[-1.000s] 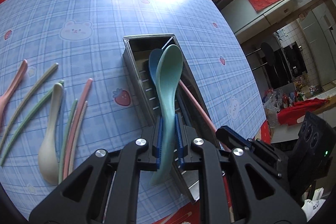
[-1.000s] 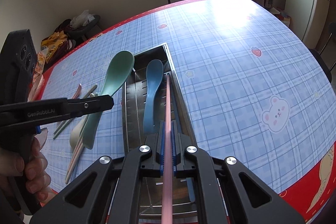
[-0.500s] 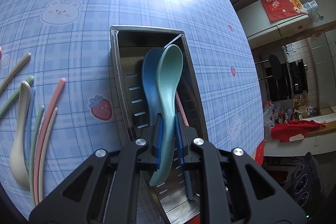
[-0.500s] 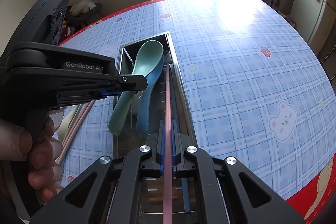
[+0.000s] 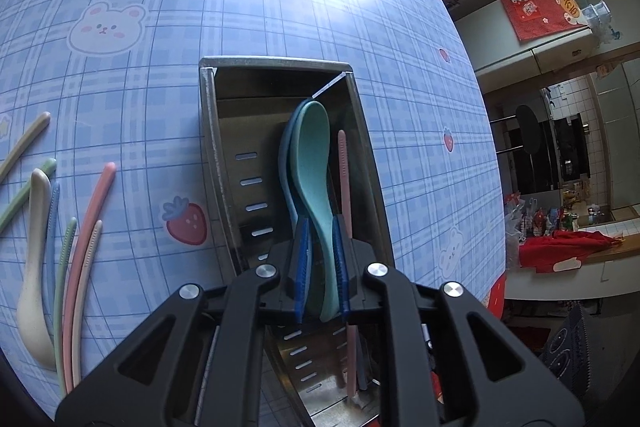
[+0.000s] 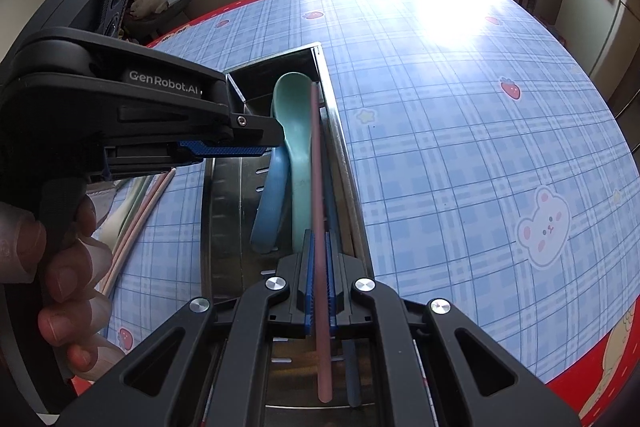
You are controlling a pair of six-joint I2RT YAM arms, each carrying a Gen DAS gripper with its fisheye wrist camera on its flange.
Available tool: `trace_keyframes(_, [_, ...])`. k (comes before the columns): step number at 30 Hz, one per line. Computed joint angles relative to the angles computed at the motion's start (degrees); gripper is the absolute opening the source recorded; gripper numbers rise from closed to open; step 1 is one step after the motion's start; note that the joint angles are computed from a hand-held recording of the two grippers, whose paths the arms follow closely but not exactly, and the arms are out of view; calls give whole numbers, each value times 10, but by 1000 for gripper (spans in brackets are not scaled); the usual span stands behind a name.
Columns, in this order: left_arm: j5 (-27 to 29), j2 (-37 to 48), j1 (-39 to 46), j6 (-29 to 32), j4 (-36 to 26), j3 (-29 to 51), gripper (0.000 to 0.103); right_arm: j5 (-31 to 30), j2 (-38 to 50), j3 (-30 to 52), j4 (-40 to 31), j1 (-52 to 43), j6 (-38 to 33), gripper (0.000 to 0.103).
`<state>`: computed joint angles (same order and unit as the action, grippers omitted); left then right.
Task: Organize utensils
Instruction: 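Lower the pink chopstick into the caddy and open the right tool while the left tool lowers the spoon, then move both tools back over the remaining utensils on the table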
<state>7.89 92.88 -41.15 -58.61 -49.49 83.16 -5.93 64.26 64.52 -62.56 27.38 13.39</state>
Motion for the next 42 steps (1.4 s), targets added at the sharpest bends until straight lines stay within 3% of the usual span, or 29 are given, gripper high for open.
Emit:
trace_keyframes(4, [-23, -8, -3, 14, -18, 17, 29, 3, -5, 7, -7, 16, 4, 7])
trace_keyframes(7, [-41, -28, -2, 27, -33, 24, 45, 13, -9, 26, -21, 26, 5, 14])
trace_keyframes(9, [-52, -41, 2, 44, -52, 34, 57, 18, -15, 39, -28, 33, 6, 30])
trace_keyframes(10, [-60, -49, 1, 49, -62, 38, 60, 20, -18, 45, -31, 36, 6, 41])
trace_keyframes(13, [-75, -83, 9, 71, -93, 35, 69, 26, -20, 62, -42, 46, 8, 60])
trace_keyframes(14, [-80, -99, 11, 79, -102, 28, 85, 26, -21, 68, -45, 49, 9, 67])
trace_keyframes(19, [-115, -182, 20, 119, -165, -1, 94, 32, -20, 88, -54, 75, 19, 96])
trace_keyframes(20, [-122, -198, 23, 126, -182, -7, 98, 36, -15, 92, -56, 86, 26, 97])
trace_keyframes(25, [-155, -294, 45, 167, -251, -53, 97, 66, 7, 107, -49, 142, 57, 97])
trace_keyframes(29, [-184, -361, 79, 226, -303, -80, 97, 71, 40, 128, -48, 193, 85, 97])
trace_keyframes(34, [-182, -427, 156, 322, -351, -113, 97, 94, 102, 154, -41, 273, 116, 97])
trace_keyframes(38, [-139, -480, 280, 455, -363, -156, 97, 95, 156, 170, -37, 313, 135, 97])
trace_keyframes(42, [-51, -523, 481, 648, -366, -198, 97, 112, 222, 206, -63, 350, 155, 97])
